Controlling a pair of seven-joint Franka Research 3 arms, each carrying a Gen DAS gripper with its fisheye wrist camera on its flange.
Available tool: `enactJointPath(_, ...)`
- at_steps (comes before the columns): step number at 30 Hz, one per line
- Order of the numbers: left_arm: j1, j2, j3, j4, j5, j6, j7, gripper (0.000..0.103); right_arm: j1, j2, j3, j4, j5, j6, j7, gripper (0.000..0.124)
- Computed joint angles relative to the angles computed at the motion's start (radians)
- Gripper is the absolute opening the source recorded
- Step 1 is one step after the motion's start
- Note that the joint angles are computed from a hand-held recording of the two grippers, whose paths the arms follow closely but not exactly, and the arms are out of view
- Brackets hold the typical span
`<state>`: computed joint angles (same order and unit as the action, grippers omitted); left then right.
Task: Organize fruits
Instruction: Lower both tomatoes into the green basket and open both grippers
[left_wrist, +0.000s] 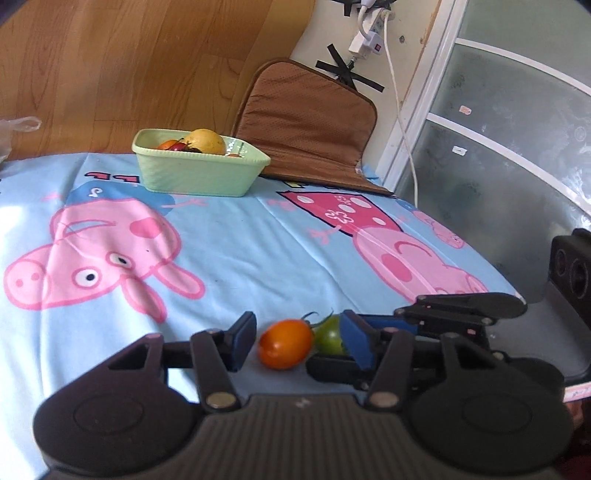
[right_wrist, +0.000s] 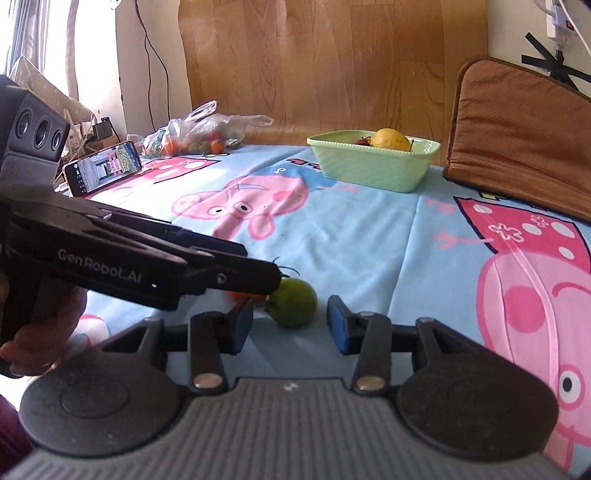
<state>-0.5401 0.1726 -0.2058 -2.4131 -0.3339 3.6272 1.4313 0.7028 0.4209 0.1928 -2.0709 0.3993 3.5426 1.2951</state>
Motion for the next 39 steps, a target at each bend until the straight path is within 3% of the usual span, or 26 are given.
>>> enactJointPath(1,0.002,0.000,0.000,0.001,0.006,0.000,0.002,0.042,0.031,0.002,-0.022,0.010,0.064,0.001,-0.060,0.032)
enactJointPath(2,-0.021,-0.002,0.013,0.008,-0.039,-0.005,0.044,0.034,0.028,0.000,-0.025,0.011,0.058,-0.006,-0.062,0.032)
enactJointPath(3,-0.029,-0.003,0.019,0.016,-0.070,-0.013,0.073,0.030,-0.010,-0.003,-0.004,0.004,-0.008,-0.011,0.001,0.032)
enactJointPath(5,0.038,-0.005,-0.007,0.019,0.037,-0.019,-0.034,0.030,-0.119,0.005,0.084,0.006,-0.084,-0.005,0.072,0.032)
enactJointPath(7,0.077,0.006,-0.011,0.041,0.104,-0.017,-0.105,0.030,-0.149,0.018,0.100,0.027,-0.129,0.002,0.111,0.032)
enactJointPath(10,0.039,0.031,0.042,0.114,0.047,-0.028,-0.040,0.030,-0.119,0.051,0.060,0.098,-0.143,0.012,0.105,0.032)
enactJointPath(12,-0.012,0.057,0.095,0.181,-0.041,-0.024,0.058,0.030,-0.063,0.088,-0.004,0.179,-0.110,0.014,0.060,0.032)
enactJointPath(18,-0.040,0.178,0.189,0.415,-0.117,-0.058,0.169,0.030,-0.065,0.268,-0.048,0.510,-0.113,-0.037,0.010,0.032)
enactJointPath(20,-0.087,0.241,0.267,0.512,-0.149,-0.097,0.194,0.030,-0.039,0.342,-0.094,0.641,-0.085,-0.079,-0.009,0.032)
enactJointPath(21,-0.147,0.277,0.349,0.557,-0.169,-0.126,0.181,0.030,-0.018,0.384,-0.133,0.711,-0.082,-0.107,0.010,0.032)
enactJointPath(22,-0.213,0.315,0.436,0.600,-0.214,-0.152,0.181,0.030,0.019,0.428,-0.208,0.777,-0.105,-0.133,0.081,0.032)
enactJointPath(24,-0.342,0.395,0.607,0.683,-0.367,-0.234,0.230,0.030,0.115,0.533,-0.382,0.932,0.042,-0.211,0.080,0.032)
enactJointPath(25,-0.374,0.423,0.656,0.705,-0.427,-0.268,0.244,0.029,0.140,0.573,-0.446,0.989,0.093,-0.265,0.097,0.033)
enactJointPath(26,-0.377,0.427,0.670,0.700,-0.417,-0.281,0.203,0.030,0.143,0.594,-0.475,1.012,0.074,-0.295,0.162,0.034)
enactJointPath(27,-0.354,0.409,0.649,0.668,-0.337,-0.265,0.115,0.031,0.141,0.595,-0.469,1.006,0.105,-0.286,0.158,0.040)
enactJointPath(28,-0.322,0.389,0.607,0.641,-0.309,-0.232,0.098,0.031,0.122,0.578,-0.429,0.970,0.102,-0.248,0.161,0.054)
enactJointPath(29,-0.326,0.379,0.597,0.626,-0.352,-0.210,0.141,0.032,0.100,0.558,-0.384,0.935,0.087,-0.211,0.159,0.057)
enactJointPath(32,-0.377,0.337,0.626,0.548,-0.344,-0.153,0.117,0.036,0.103,0.502,-0.374,0.850,0.094,-0.150,0.175,0.056)
enactJointPath(35,-0.376,0.266,0.574,0.458,-0.362,-0.090,0.133,0.039,0.060,0.414,-0.266,0.717,0.107,-0.070,0.161,0.056)
enactJointPath(39,-0.478,0.218,0.587,0.389,-0.521,-0.071,0.269,0.041,0.044,0.287,-0.184,0.499,0.165,-0.014,0.130,0.056)
